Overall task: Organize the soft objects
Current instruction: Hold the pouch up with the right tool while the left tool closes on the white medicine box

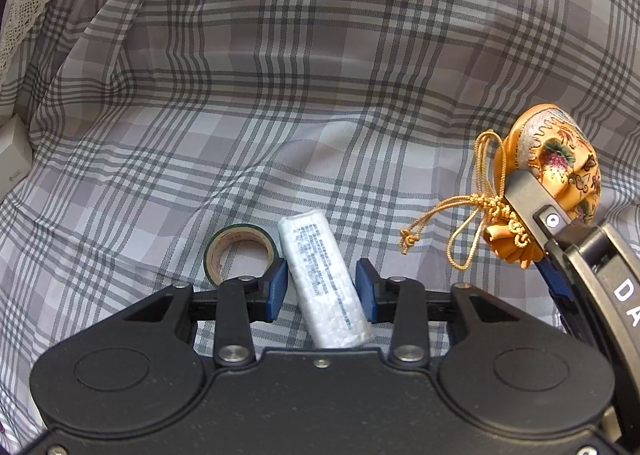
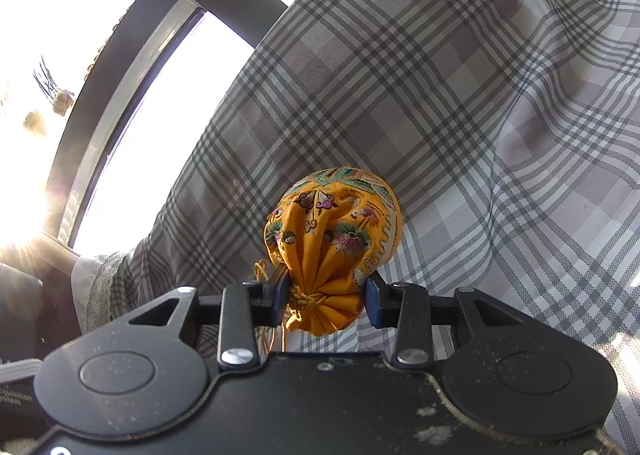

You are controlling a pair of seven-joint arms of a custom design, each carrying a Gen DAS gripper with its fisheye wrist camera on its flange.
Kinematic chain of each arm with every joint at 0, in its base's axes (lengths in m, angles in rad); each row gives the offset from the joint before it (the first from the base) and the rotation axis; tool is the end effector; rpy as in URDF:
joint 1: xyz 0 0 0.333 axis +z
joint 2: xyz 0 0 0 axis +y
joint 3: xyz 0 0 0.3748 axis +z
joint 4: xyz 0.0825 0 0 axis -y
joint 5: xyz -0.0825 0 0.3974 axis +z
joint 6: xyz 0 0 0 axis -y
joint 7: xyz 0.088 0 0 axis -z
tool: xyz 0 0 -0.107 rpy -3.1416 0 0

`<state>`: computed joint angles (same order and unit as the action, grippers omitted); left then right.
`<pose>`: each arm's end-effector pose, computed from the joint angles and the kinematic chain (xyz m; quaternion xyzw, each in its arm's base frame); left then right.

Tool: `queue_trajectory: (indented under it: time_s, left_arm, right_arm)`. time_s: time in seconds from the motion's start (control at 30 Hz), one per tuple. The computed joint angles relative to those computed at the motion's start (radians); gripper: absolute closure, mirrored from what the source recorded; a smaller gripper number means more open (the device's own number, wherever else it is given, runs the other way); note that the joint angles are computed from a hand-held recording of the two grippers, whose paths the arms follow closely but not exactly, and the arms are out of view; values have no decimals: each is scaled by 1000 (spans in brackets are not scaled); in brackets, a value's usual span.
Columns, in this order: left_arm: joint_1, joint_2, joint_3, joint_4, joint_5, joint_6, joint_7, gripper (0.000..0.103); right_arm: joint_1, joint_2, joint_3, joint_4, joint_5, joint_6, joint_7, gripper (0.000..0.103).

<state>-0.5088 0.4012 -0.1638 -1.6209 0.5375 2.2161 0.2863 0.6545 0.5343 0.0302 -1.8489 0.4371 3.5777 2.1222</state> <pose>0.5876 -0.4241 0.4650 -0.7986 0.5601 -0.1347 0.1743 0.5925 0.4099 0.4156 -0.4621 0.6965 -0.0519 0.5465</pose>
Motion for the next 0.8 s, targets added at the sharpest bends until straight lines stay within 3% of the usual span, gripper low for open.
queue_trajectory:
  time_s: [0.37, 0.53, 0.63, 0.8]
  left_arm:
    - [-4, -88, -8, -89, 61, 56, -40, 78]
    - [9, -97, -28, -97, 59, 57, -11, 78]
    - [1, -73, -25, -75, 73, 54, -10, 69]
    - [-5, -42, -22, -35, 54, 64, 16, 68]
  right_arm:
    - [20, 2, -21, 10, 20, -17, -24, 66]
    - [57, 5, -59, 23, 55, -38, -55, 66]
    - [58, 5, -59, 24, 60, -38, -61, 66]
    - [40, 5, -40, 24, 42, -39, -56, 66]
